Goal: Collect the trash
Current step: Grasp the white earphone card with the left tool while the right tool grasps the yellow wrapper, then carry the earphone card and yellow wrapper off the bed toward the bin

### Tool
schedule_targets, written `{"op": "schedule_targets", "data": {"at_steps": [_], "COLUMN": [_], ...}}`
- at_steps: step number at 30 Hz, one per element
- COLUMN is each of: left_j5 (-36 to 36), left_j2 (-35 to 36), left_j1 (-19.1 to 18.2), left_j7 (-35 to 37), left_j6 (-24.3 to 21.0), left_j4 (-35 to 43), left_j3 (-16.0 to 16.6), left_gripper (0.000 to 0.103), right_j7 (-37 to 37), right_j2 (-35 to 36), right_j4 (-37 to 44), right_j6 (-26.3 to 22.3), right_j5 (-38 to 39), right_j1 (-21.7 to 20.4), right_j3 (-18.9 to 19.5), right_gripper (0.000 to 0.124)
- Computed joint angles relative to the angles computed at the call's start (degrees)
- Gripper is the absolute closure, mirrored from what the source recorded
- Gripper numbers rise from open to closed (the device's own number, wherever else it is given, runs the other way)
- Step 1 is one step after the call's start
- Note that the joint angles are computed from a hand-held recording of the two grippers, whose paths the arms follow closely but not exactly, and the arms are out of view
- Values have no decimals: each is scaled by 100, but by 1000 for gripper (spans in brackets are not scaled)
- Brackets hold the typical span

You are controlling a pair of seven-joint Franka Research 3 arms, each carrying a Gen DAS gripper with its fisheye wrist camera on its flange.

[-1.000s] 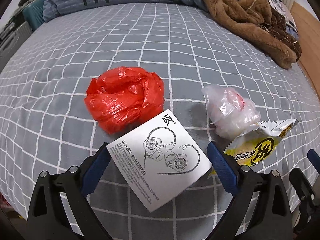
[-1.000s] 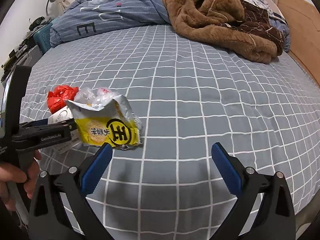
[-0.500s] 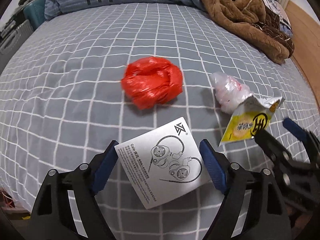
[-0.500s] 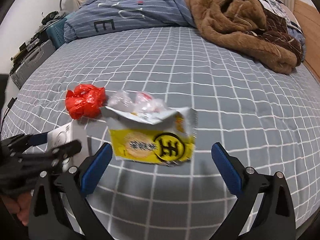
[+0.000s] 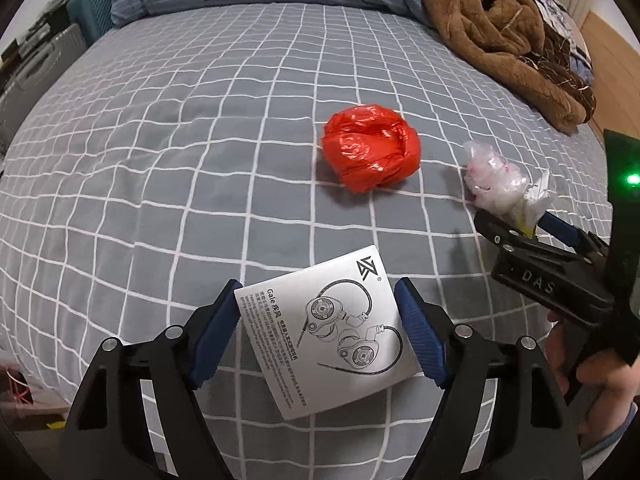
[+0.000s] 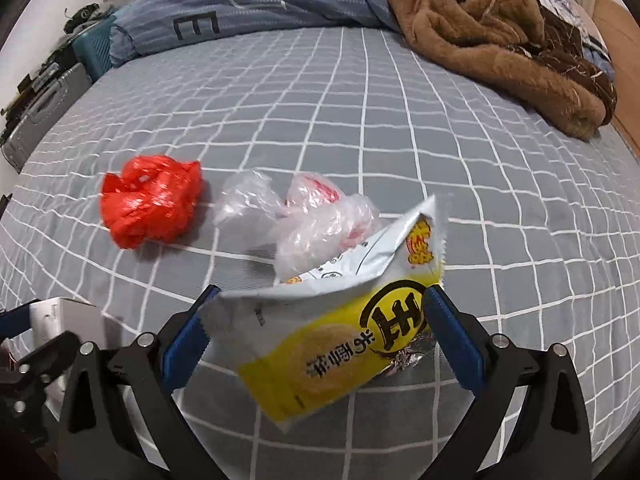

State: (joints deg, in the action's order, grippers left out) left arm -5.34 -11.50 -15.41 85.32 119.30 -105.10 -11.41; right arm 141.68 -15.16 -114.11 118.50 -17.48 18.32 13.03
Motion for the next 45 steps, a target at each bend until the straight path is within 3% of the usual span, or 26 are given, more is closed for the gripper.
{"op": "schedule_targets", "data": {"at_steps": [4,8,10,45], "left_j5": [-56,-156,-192,-342], "left_j2": [-38,-89,-124,-1091], "left_j1": [16,7,3,-223], "left_j7": [26,80,110,287], "left_j6": [16,78,94,-121], "left_j4": [-57,-126,-160,-337], "left_j3": [31,50,61,191], "left_gripper": [27,27,27,28], "right_j7": [28,18,0,74], "right_j2": [-199,-465,-565,-1580], "right_j4": [-246,-505,-546,-68], "right_j6": [134,157,90,-843], "right_j5": [306,541,502,527], "right_j1": [-5,-86,-139,-293], "right_j3": [-112,-107,-44,626], "right_gripper": [57,106,118,121]}}
